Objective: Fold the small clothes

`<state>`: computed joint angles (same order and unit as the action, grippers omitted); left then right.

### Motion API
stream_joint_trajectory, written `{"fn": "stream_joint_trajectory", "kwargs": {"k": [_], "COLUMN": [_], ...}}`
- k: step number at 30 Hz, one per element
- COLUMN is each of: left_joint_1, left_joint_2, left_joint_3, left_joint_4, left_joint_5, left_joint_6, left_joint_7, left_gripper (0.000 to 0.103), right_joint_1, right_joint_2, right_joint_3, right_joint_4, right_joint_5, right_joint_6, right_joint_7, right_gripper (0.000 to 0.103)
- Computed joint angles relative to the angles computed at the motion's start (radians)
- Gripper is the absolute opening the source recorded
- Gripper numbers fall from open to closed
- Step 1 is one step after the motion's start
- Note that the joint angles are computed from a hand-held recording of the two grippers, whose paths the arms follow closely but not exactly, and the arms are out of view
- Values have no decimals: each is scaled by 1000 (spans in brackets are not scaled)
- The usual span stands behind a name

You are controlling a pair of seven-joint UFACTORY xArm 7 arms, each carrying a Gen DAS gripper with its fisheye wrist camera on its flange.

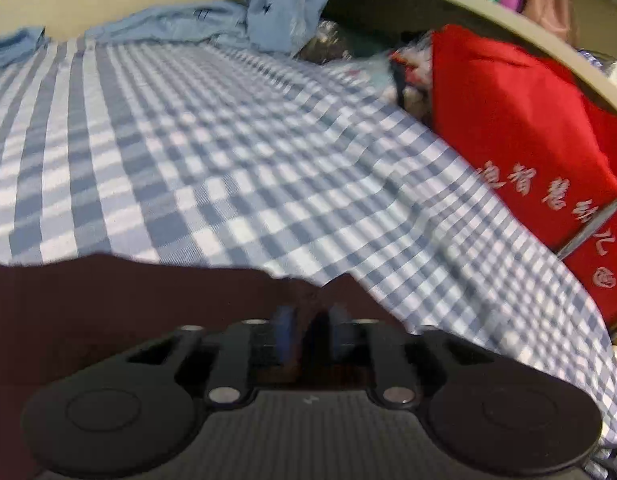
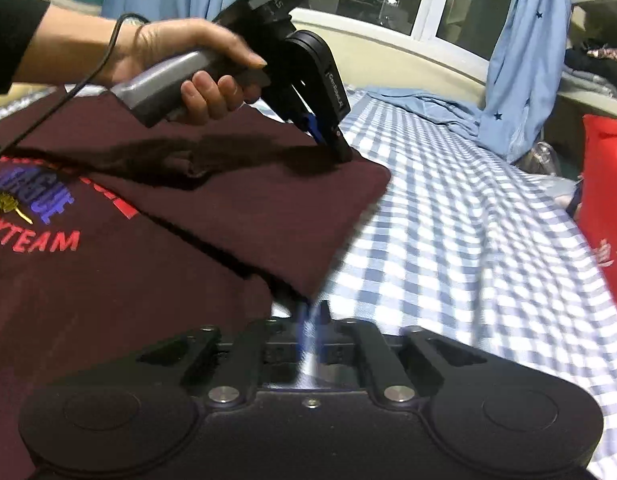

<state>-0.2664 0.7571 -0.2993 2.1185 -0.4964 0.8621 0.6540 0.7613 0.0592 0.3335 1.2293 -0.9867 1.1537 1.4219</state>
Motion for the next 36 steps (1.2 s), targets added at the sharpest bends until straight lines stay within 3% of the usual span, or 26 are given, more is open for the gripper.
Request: {"fn": "stream_joint_trajectory", "kwargs": {"k": [1,2,3,5,7,10,12,14,16,18,20,22,24,26,28,32,36], "left_joint_1": [30,59,90,132,144,187,240,291,319,331,343,355,375,416,458,562,639], "left_joint_2": [-42,-81,-117,-168,-237,-410,-542,-670,-801,-922,-1032,-1147,-1265,-1402,-1523,-1729,-1919], "left_joint_3": [-35,-68,-102,-138,-128,-115,-104,-67,-4,62,146,228,283,321,352,461,565], "left_joint_4": [-68,-132,-187,-240,-298,-474,-598,-709,-819,-922,-1024,-1149,-1277,-1413,-1517,-1651,-1728], "left_joint_5": [-50,-107,-175,-286,-341,-450,-570,-685,-750,-763,-765,-752,-699,-602,-490,-207,28], "left_joint_6": [-51,-102,-145,-152,-154,-199,-167,-69,4,44,121,165,146,108,98,218,311], "left_joint_7": [52,107,163,225,241,360,463,563,623,629,649,681,708,713,709,701,755], "left_gripper": [60,81,89,90,91,96,102,102,102,102,102,102,102,102,102,102,102], "right_joint_1": [8,20,31,36,7,-41,-58,-64,-49,-35,-12,18,51,102,164,316,422], "right_joint_2": [2,-3,-5,-40,-77,-36,14,56,61,50,-13,-59,-70,-58,-27,110,229], "right_joint_3": [7,14,22,25,16,2,-14,-32,-46,-45,-29,19,71,127,165,193,179], "right_joint_4": [18,24,36,22,-9,2,32,49,56,88,71,88,128,179,228,389,511], "right_joint_5": [19,19,11,-23,-63,-112,-71,-5,-6,43,10,-9,-15,-29,-54,-73,-39], "right_joint_6": [48,99,147,154,28,-130,-192,-231,-227,-186,-180,-108,-30,65,167,342,379], "right_joint_7": [-27,-34,-32,15,70,42,-30,-86,-84,-104,-58,-61,-69,-57,-28,31,78], "right_gripper": [57,59,58,56,56,55,51,58,58,54,63,69,73,89,94,101,101]}}
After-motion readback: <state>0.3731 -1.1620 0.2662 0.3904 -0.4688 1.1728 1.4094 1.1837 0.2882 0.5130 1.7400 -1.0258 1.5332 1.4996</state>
